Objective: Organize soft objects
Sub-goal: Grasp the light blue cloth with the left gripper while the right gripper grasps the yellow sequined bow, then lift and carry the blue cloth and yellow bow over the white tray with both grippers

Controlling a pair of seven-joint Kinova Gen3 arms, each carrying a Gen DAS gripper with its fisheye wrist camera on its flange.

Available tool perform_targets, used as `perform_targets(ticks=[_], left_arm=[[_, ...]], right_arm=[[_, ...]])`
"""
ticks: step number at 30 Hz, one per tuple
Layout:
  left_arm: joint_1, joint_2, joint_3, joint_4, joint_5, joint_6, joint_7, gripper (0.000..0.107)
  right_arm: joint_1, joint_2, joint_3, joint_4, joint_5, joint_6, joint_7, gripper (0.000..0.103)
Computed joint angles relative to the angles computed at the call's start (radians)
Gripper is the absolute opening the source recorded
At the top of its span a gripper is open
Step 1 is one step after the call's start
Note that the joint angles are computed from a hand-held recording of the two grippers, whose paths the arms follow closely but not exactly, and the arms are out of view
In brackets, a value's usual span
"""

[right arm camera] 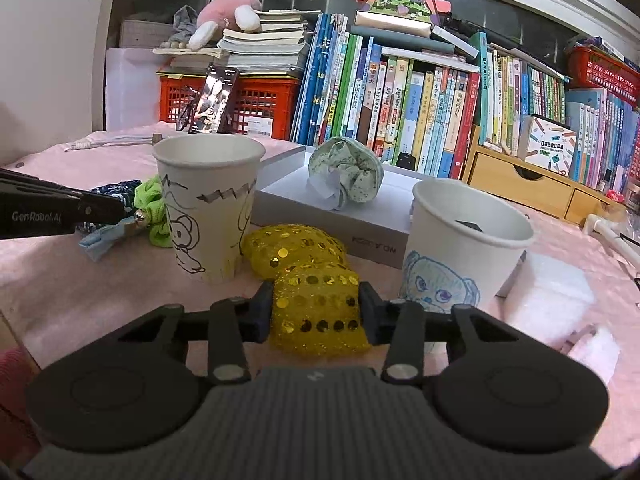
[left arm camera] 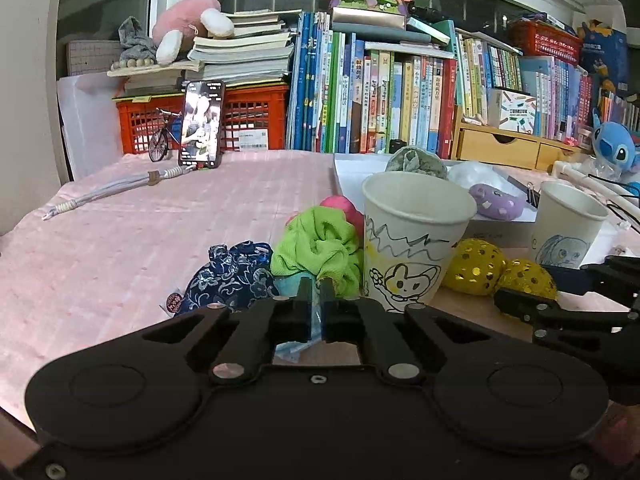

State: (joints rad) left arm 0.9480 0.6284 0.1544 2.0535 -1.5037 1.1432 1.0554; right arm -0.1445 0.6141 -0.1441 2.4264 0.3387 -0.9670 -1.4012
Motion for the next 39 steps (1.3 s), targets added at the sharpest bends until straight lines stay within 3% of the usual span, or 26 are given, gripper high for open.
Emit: perform_targets(ticks=[7, 10, 12, 15, 17, 22, 29, 39], left_arm=[[-0.003, 0.025, -0.009, -0.026, 0.042, -0.027, -0.046, 0.025], [-0.005, 0.044, -0.017, -0.054, 0.070, -0.029, -0.099, 0.042], [-0.015, 0.049, -0.026, -0.063, 0.079, -0.057, -0.117, 0.043], [-0.003, 0.063, -0.047, -0.075, 0.082, -0.056, -0.126, 0.040], [0.003, 0.065, -0.054, -0.082, 0.095, -0.050, -0.130, 0.025], [0.012, 0.050, -0.060, -0.065, 0.094, -0.053, -0.115, 0.022], [0.033, 0.022, -0.047, -0.044, 0.094, -0.032, -0.094, 0.016], [0.075, -0.016, -0.023, -0.030, 0.088, 0.078, -0.054, 0.011]], right_arm=[[0.007, -0.005, 0.004, 0.024, 0.003, -0.021, 0.010, 0.048], [0.007, -0.005, 0.006, 0.024, 0.000, -0.019, 0.012, 0.049], [0.005, -0.002, 0.005, 0.023, -0.003, -0.018, 0.013, 0.050], [-0.003, 0.002, 0.005, 0.019, -0.013, -0.019, 0.019, 0.052], [-0.010, 0.006, 0.006, 0.015, -0.020, -0.017, 0.025, 0.053], [-0.030, 0.015, 0.009, 0.008, -0.043, -0.017, 0.045, 0.054], [-0.013, 0.017, 0.006, 0.026, -0.030, -0.053, 0.045, 0.045], [0.032, -0.014, 0.007, 0.073, 0.027, -0.114, 0.040, 0.044]])
